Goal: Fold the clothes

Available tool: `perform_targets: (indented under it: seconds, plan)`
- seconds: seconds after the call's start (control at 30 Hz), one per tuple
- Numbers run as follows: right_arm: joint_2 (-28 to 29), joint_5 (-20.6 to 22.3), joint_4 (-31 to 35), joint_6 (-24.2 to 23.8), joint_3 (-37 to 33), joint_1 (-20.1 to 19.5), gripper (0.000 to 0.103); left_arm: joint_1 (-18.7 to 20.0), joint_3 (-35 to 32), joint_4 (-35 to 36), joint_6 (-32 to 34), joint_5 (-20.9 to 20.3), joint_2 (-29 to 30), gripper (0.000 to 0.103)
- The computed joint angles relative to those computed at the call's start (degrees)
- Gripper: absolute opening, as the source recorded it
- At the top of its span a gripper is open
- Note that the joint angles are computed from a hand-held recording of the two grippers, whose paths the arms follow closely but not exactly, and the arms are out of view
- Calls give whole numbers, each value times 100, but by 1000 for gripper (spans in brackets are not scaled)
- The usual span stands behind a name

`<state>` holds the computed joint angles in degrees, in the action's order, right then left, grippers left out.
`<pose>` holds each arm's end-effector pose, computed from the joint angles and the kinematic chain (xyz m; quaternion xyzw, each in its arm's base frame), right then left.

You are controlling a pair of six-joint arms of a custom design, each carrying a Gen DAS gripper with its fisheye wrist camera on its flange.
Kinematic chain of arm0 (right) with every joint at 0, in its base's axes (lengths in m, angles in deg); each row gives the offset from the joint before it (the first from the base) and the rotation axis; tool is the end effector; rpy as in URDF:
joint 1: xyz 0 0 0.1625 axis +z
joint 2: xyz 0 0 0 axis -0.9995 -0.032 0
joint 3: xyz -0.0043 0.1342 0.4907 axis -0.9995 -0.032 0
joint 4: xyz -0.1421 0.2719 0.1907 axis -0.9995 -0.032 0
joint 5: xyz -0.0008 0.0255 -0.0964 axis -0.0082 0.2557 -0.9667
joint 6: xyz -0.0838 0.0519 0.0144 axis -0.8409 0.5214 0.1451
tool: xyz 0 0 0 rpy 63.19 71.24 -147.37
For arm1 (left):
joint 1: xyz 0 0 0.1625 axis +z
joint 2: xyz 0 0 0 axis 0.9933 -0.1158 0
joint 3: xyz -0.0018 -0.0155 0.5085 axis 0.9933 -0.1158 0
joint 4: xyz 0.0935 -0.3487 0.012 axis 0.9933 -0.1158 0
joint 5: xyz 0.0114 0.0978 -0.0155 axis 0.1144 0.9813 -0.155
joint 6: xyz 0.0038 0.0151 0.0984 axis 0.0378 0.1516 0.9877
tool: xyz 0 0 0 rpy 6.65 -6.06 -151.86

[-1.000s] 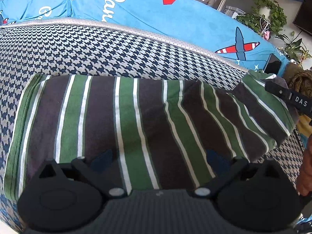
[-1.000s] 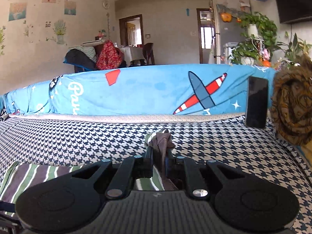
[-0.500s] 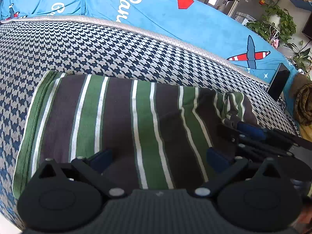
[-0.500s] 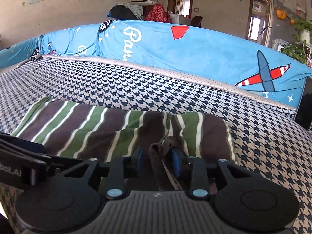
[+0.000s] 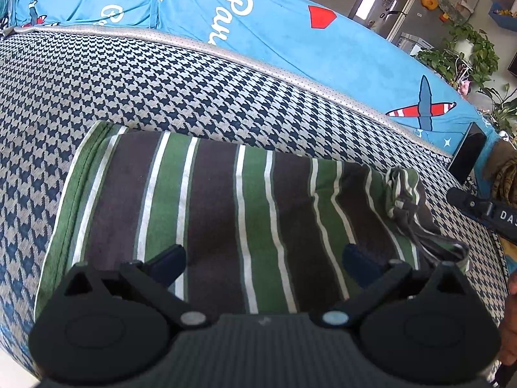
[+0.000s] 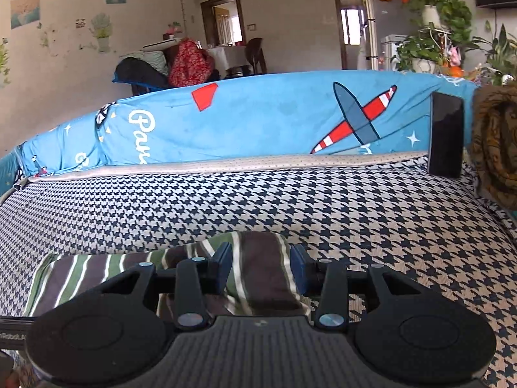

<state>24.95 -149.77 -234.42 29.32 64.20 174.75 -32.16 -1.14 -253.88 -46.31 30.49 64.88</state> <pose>0.0524 -0.6464 0.3404 0.0723 -0.8055 0.4808 0.3388 -0.3243 -0.6992 0.0211 0.1836 0.9320 -0.2578 0.1766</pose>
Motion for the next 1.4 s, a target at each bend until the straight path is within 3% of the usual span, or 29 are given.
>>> perform_targets:
  seconds: [0.2,0.4,0.63,0.83,1.13,1.23,1.4]
  plan:
    - [45,-789,241,80,-110,66,39,19,-7,100,-103,-51,-15,103]
    - [-248,-722,299,808,123,-54,39,14,-18,104,-93,-122,-11,103]
    - [-184,-799,138,504,534,93,39,22,7,71,-80,-99,-35,103]
    - [266,-1115,-402,-215,682,185,41,63,-5,184,-149,-112,-41,103]
    - [343,-1055,-740,-355,728,112,42,62,277,-252,-2,-142,-93,103]
    - [398,-1006,-1449,-314,868,195,42,58,475,-472,11,-186,-181,103]
    - [555,-762,-2129,-518,938,295,42,-27,805,-958,310,197,-272,103]
